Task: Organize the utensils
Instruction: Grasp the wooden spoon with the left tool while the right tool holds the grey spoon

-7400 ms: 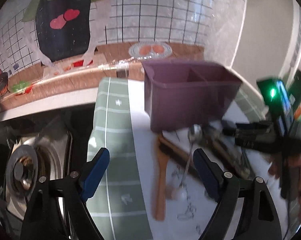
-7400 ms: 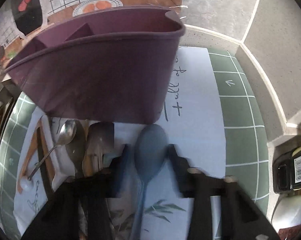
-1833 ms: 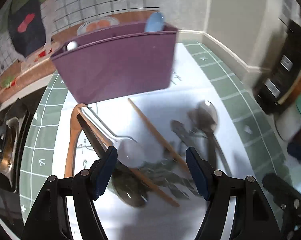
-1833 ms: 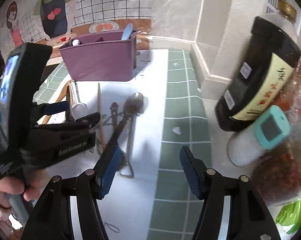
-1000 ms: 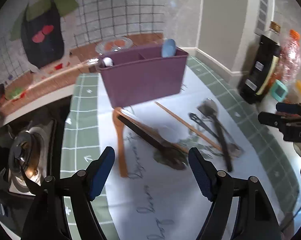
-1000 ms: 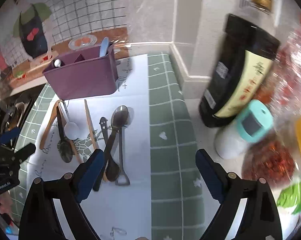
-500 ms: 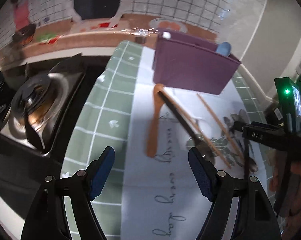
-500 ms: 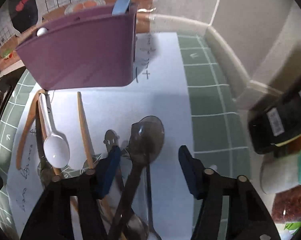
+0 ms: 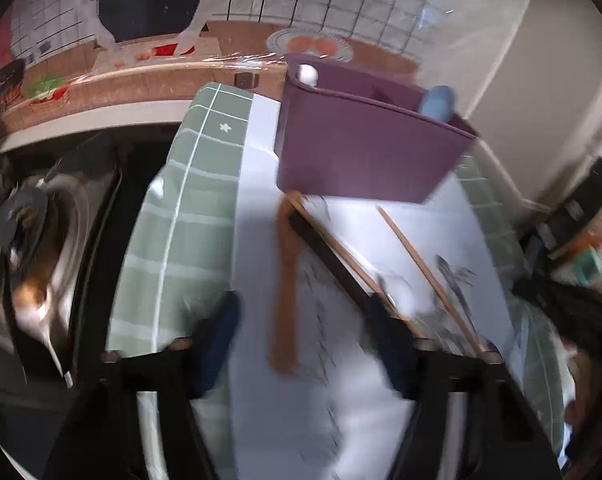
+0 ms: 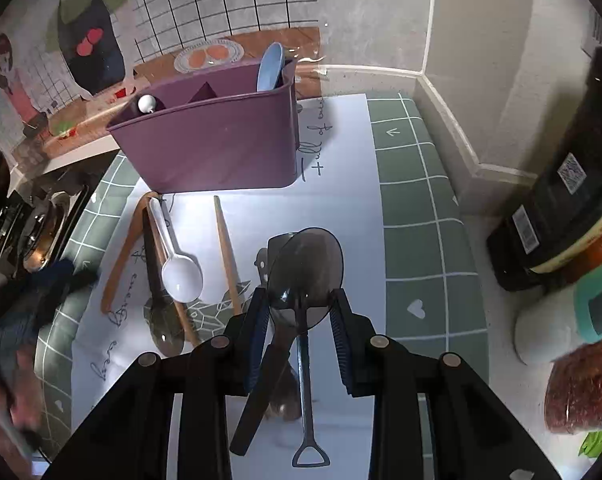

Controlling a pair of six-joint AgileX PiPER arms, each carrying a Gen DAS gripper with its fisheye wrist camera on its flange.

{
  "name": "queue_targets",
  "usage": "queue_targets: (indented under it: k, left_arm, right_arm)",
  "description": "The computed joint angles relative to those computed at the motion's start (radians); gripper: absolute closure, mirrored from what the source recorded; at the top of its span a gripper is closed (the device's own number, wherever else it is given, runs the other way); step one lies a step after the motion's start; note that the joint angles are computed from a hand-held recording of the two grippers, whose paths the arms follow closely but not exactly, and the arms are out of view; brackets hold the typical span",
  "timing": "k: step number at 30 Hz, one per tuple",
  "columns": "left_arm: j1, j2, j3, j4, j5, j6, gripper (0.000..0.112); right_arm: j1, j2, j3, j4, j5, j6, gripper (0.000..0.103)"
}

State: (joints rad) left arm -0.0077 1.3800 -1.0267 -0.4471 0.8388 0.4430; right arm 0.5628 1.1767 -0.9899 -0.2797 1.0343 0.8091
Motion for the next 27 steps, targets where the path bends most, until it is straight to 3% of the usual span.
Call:
queue_targets:
  k: [4, 7, 9, 15, 19, 22, 27]
  left_arm:
    - [-0.082, 0.154, -0.148, 0.184, -0.01, -0.063, 0.068]
    - [-0.08, 0.222, -0.208, 0.209, 0.038, -0.061, 0.07]
    - [-0.103, 0.24, -0.213, 0.285, 0.018, -0.126, 0.07]
    - [-0.124, 0.278, -0.226, 0.245, 0.033, -0.084, 0.069]
    - [-0.154, 0.239, -0.163, 0.259, -0.018, -0.077, 0.07]
    - [-0.13, 0.205, -0.121, 0.222, -0.036, -0.051, 0.093]
    - [-0.062, 0.091, -0.007, 0.171, 0.002, 0.041, 0.098]
  right_arm:
    - [0.012, -0.013, 0.011, -0.017, 0.011, 0.003, 0.075]
    - [-0.014, -0.026, 0.025, 0.009, 0.001, -0.029, 0.075]
    - [-0.033, -0.029, 0.037, 0.02, -0.009, -0.044, 0.075]
    - [-0.059, 0.001, 0.045, 0.05, -0.035, -0.076, 0.075]
    - [-0.054, 0.025, 0.03, 0.057, -0.041, -0.092, 0.075]
    - [-0.048, 0.042, 0.019, 0.058, -0.041, -0.094, 0.075]
    - [-0.05, 0.047, 0.015, 0.085, -0.059, -0.114, 0.075]
